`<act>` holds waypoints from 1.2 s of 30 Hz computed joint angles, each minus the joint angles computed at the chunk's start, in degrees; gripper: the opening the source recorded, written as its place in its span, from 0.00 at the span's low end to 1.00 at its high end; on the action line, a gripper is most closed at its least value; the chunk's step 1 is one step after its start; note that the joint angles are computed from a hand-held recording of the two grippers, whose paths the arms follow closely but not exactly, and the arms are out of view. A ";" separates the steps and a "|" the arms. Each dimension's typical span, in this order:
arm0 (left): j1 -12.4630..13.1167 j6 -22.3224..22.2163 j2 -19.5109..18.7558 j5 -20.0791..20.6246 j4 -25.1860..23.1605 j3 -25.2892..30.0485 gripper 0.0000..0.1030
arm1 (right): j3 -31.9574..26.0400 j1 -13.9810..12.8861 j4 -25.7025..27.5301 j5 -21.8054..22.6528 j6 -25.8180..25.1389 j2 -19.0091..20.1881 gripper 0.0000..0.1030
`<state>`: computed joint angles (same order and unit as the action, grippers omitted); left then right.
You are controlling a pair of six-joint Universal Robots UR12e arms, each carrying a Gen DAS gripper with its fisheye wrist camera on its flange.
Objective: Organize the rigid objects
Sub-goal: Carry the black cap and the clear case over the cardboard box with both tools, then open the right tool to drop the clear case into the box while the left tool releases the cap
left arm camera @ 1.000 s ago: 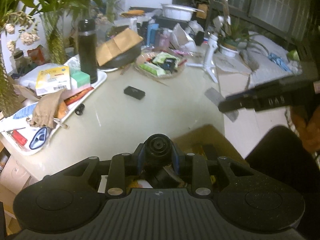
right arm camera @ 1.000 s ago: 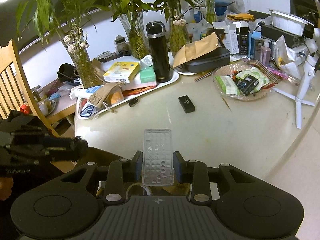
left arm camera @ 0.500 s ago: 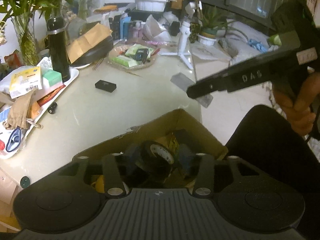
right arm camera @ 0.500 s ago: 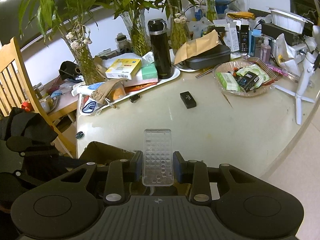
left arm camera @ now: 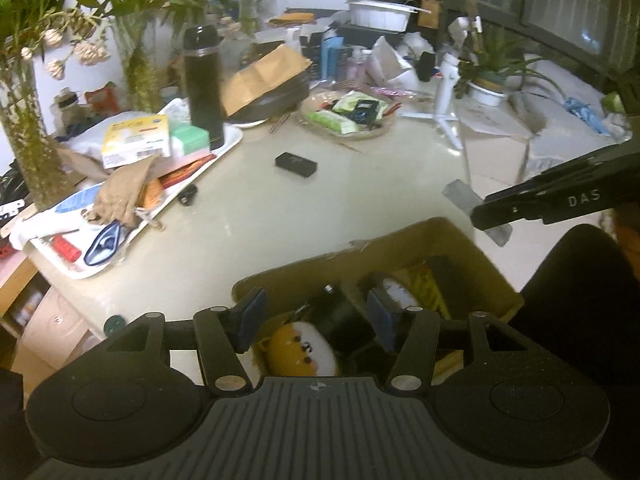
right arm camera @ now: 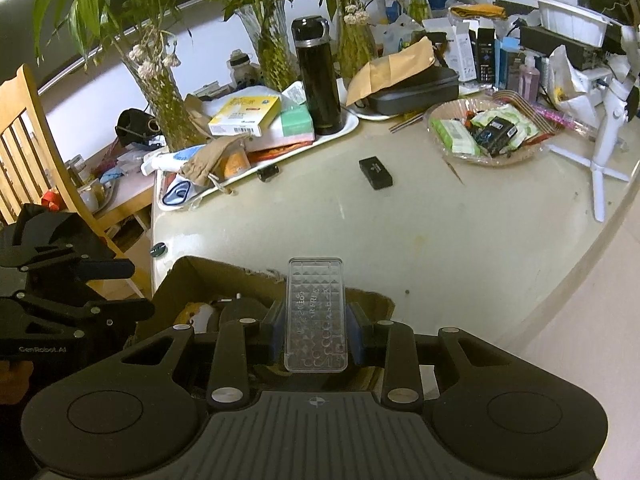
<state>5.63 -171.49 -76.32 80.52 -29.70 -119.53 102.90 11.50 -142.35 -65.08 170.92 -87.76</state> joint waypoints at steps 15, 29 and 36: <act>-0.42 -4.78 0.40 4.28 -1.64 -0.51 0.53 | 0.18 1.17 2.59 -0.14 4.62 0.27 0.34; -0.10 -5.75 0.63 4.75 -1.89 -0.76 0.53 | -0.14 1.00 -0.52 4.40 13.39 1.38 0.36; 0.04 -6.62 0.62 4.57 -1.91 -0.69 0.53 | 0.26 1.84 -3.28 2.19 10.53 1.32 0.86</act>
